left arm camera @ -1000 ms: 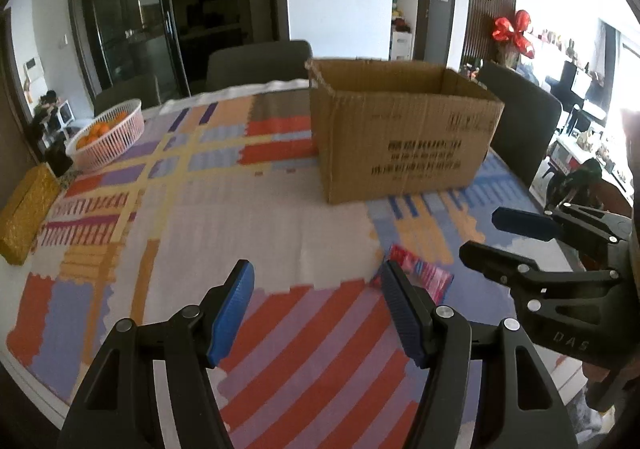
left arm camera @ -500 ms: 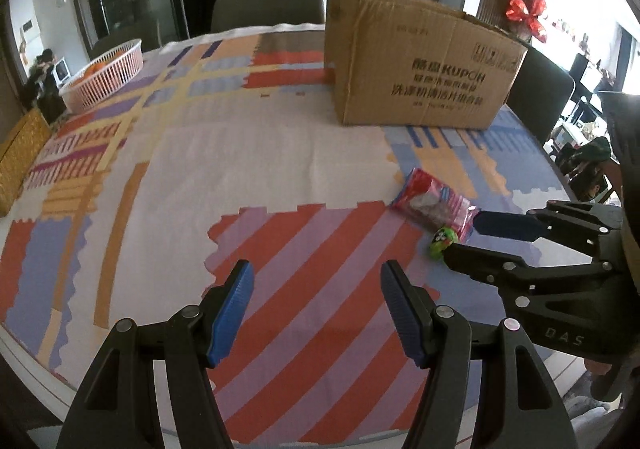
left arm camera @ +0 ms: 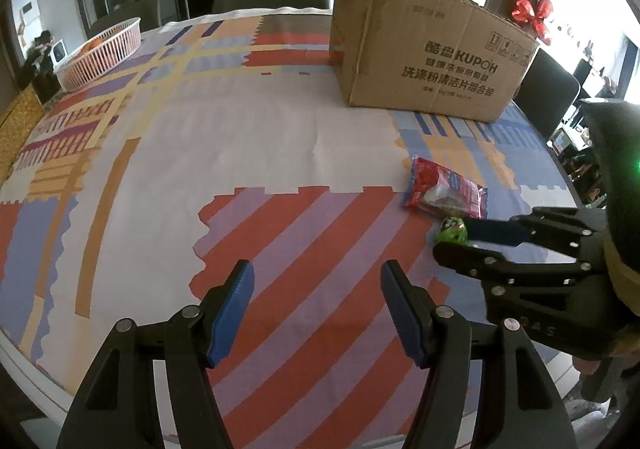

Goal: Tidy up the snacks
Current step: 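Grasp the green lollipop with the right tool while the left tool grasps the red snack packet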

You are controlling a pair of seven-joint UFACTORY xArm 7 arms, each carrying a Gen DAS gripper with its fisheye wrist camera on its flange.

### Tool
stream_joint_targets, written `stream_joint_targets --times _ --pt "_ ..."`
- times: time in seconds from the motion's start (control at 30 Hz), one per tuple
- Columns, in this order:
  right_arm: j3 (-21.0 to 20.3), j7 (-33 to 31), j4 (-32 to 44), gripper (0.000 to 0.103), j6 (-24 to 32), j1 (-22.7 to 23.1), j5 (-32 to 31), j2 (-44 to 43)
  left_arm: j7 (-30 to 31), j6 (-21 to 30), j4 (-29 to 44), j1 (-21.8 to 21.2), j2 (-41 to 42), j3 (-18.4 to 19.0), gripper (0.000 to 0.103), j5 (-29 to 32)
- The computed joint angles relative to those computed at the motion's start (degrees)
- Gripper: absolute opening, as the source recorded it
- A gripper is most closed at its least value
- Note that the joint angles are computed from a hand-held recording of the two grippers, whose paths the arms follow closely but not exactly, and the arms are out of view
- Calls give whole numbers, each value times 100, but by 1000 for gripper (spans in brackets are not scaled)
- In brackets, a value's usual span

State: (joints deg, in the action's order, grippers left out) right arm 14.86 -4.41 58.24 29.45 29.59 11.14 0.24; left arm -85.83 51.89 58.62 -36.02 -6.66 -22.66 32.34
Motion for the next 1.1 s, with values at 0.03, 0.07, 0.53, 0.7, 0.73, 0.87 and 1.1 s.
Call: stream_joint_targets --times 0.03,0.07,0.53,0.7,0.73,0.87,1.1 --pt "-4 5 36 32 59 -2 1 41 18 10 19 -2 22 -1 65 -3" --pt "-7 -30 56 30 110 -8 58 86 30 23 38 -6 39 -1 65 0" --pt "-93 -177 -510 26 -180 -37 518 -560 420 -147 512 -143 434 92 65 286" --pt "-199 102 -813 26 -305 -123 460 -998 916 -471 856 -234 743 228 66 443" --pt "-215 165 -854 26 -330 -145 408 -1049 1093 -558 946 -249 845 265 66 431" --pt "-248 495 -1006 26 -427 -272 107 -1233 1595 -872 1223 -324 1191 430 71 292" --pt "-350 920 -1167 26 -540 -457 -155 -1304 2452 -979 1838 -509 1845 712 83 -62"
